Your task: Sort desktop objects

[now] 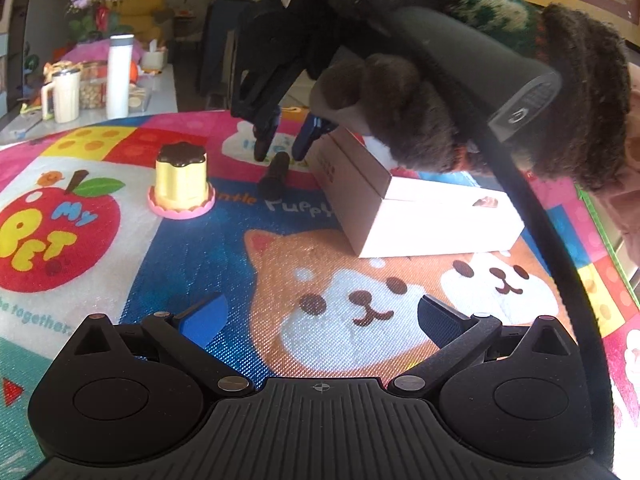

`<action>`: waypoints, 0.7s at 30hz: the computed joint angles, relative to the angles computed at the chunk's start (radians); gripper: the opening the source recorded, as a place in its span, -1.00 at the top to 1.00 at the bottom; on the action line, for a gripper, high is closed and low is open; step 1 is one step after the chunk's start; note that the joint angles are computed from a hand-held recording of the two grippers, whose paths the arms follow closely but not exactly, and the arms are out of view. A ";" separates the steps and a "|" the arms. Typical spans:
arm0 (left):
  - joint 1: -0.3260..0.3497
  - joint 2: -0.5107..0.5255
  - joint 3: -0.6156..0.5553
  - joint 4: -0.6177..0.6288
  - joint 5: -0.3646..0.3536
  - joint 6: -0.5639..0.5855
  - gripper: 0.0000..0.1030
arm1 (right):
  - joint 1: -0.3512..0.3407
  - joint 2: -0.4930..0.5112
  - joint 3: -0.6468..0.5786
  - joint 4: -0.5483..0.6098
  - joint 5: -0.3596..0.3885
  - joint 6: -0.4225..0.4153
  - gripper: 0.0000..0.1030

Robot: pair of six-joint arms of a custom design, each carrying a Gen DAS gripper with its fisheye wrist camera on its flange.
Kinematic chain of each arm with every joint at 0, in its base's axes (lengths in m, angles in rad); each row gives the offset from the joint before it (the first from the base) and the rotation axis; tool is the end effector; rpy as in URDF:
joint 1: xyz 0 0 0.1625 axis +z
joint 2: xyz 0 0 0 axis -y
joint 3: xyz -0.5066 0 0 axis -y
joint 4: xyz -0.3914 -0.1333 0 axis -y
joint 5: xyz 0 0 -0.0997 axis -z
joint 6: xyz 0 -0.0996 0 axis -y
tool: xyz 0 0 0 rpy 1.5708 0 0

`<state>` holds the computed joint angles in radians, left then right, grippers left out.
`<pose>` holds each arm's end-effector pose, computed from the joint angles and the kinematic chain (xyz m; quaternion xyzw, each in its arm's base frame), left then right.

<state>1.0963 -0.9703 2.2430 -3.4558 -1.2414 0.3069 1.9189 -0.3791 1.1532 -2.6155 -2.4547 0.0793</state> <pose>-0.0981 -0.5533 0.1865 0.3125 0.8885 -0.3094 0.1309 0.3474 -0.7925 0.0422 0.0628 -0.8953 0.2090 0.3883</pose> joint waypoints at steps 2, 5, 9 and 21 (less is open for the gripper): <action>0.005 -0.002 -0.001 0.002 -0.012 -0.003 -1.00 | 0.006 0.042 -0.041 0.022 -0.066 -0.033 0.48; 0.007 -0.004 0.000 0.001 -0.020 -0.005 -1.00 | 0.019 0.075 -0.065 0.037 -0.123 -0.077 0.45; 0.013 -0.009 -0.001 0.006 -0.038 -0.014 -1.00 | 0.034 0.022 0.053 -0.057 -0.068 -0.165 0.78; 0.003 -0.003 0.002 0.003 -0.028 0.002 -1.00 | 0.081 -0.268 0.561 -0.435 0.079 -0.244 0.99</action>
